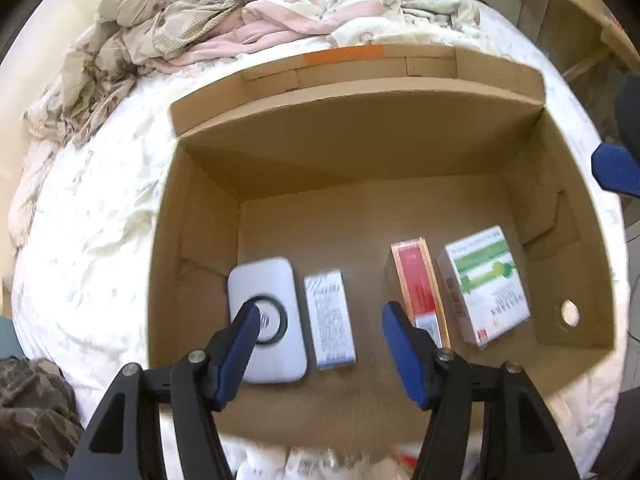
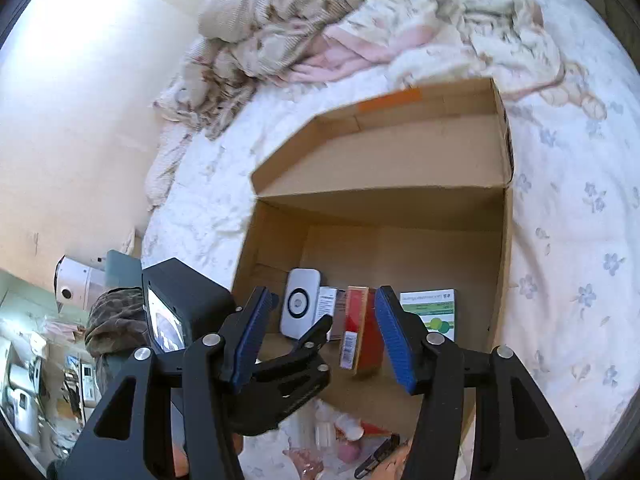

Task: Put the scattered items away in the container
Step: 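Lower both boxes upright into the cardboard box and release them, then grasp the LED corn bulb with the left tool while the right grasps a white pill bottle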

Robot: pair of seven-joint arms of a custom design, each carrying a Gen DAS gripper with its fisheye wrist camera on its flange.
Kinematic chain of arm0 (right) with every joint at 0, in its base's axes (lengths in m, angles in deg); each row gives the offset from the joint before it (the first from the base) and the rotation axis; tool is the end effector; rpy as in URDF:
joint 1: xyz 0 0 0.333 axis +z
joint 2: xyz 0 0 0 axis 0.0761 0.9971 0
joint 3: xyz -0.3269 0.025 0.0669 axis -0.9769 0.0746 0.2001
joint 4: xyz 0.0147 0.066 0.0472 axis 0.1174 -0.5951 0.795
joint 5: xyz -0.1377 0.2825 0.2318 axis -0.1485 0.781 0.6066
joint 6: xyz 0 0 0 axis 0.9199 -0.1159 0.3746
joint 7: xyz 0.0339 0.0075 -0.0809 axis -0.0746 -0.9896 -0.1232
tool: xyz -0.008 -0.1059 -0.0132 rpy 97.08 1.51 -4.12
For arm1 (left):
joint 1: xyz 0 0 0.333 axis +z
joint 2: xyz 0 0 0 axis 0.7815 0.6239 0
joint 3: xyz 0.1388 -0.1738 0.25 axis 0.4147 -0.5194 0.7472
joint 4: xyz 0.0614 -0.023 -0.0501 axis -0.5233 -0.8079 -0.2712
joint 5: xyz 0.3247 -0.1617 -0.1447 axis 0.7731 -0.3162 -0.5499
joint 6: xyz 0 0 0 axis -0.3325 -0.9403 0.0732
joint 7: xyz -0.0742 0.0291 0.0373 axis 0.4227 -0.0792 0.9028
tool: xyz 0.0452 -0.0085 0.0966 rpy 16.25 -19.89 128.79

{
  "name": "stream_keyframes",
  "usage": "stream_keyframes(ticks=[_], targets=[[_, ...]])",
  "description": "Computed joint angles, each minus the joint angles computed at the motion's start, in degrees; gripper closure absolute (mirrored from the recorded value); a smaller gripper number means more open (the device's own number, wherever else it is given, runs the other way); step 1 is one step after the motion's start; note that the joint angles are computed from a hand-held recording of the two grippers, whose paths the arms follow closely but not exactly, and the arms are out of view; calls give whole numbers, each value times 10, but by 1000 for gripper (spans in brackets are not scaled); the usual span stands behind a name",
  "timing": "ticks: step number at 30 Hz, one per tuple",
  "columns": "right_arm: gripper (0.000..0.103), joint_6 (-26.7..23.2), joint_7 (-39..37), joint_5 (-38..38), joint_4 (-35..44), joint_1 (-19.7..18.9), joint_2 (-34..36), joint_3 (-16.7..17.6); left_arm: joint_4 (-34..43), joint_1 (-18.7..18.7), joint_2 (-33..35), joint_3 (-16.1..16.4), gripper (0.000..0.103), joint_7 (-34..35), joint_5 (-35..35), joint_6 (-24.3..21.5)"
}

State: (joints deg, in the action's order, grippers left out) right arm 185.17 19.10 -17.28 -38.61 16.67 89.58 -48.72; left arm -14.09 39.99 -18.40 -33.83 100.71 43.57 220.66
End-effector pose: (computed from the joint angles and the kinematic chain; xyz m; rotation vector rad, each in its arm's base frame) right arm 0.6183 0.1749 0.4684 -1.5085 1.8663 0.1479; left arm 0.6453 -0.2340 0.3932 -1.7124 2.2557 -0.2451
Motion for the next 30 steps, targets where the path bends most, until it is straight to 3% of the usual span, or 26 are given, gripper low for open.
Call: stream_keyframes(ticks=[3,10,14,17,20,24,27,30], targets=[[44,9,-4,-12,-31,6,-34,-1,-34,24,-35,-14,39,22,-45,17],[44,28,-10,-16,-112,27,-93,-4,-225,29,-187,-25,39,-13,-67,98],[44,64,10,-38,-170,44,-122,-1,-296,38,-222,-13,38,66,-162,109],[44,40,-47,26,-178,57,-124,-3,-329,38,-226,-7,38,78,-192,128],[44,5,-57,42,-170,60,-105,-4,-369,42,-241,0,38,98,-241,149],[44,-4,-55,50,-159,59,-77,1,-387,43,-229,2,38,57,-203,171],[44,5,-34,32,-154,58,-62,2,-384,42,-226,-3,38,96,-258,176],[44,-3,-63,72,-139,49,-44,9,-386,38,-229,-6,33,101,-254,186]])
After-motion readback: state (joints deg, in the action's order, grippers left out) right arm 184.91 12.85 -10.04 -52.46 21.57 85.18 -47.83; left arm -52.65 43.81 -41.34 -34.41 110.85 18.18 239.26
